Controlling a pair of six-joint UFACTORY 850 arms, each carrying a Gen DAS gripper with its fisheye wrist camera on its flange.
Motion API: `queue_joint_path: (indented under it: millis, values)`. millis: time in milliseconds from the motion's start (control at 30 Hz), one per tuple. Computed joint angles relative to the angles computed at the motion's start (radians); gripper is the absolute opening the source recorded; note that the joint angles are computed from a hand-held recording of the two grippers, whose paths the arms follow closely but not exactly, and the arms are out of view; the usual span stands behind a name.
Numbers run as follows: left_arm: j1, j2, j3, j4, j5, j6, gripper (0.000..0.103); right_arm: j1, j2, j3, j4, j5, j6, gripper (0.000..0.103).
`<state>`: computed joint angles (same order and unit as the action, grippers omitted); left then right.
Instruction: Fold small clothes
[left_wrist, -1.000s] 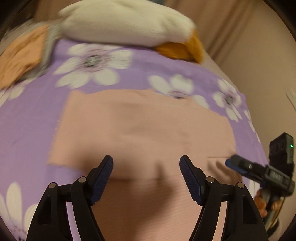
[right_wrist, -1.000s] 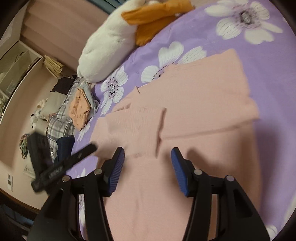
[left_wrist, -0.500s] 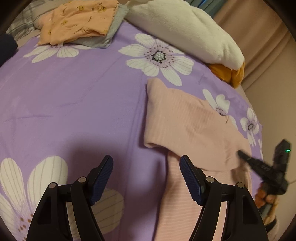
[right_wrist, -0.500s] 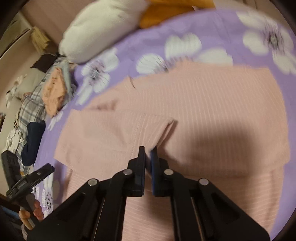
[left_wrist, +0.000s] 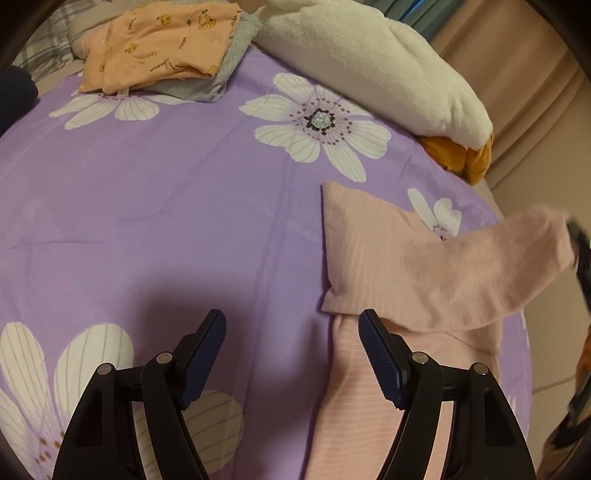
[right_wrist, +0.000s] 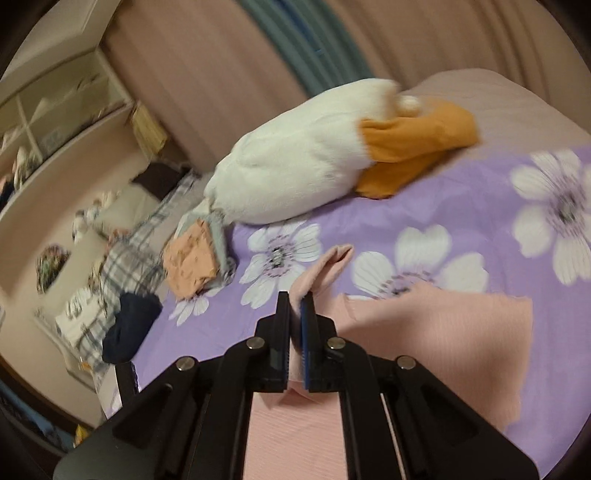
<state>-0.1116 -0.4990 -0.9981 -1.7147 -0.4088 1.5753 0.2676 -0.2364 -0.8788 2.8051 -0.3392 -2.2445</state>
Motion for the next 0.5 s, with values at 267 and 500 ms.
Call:
queue_joint_path:
  millis: [267, 500]
  values:
    - [0.020, 0.102, 0.099, 0.000, -0.172, 0.085, 0.074, 0.100, -0.099, -0.280, -0.253, 0.103, 0.167, 0.005]
    - [-0.090, 0.076, 0.064, 0.025, -0.257, 0.106, 0.074, 0.108, -0.062, -0.271, -0.106, 0.108, -0.028, 0.005]
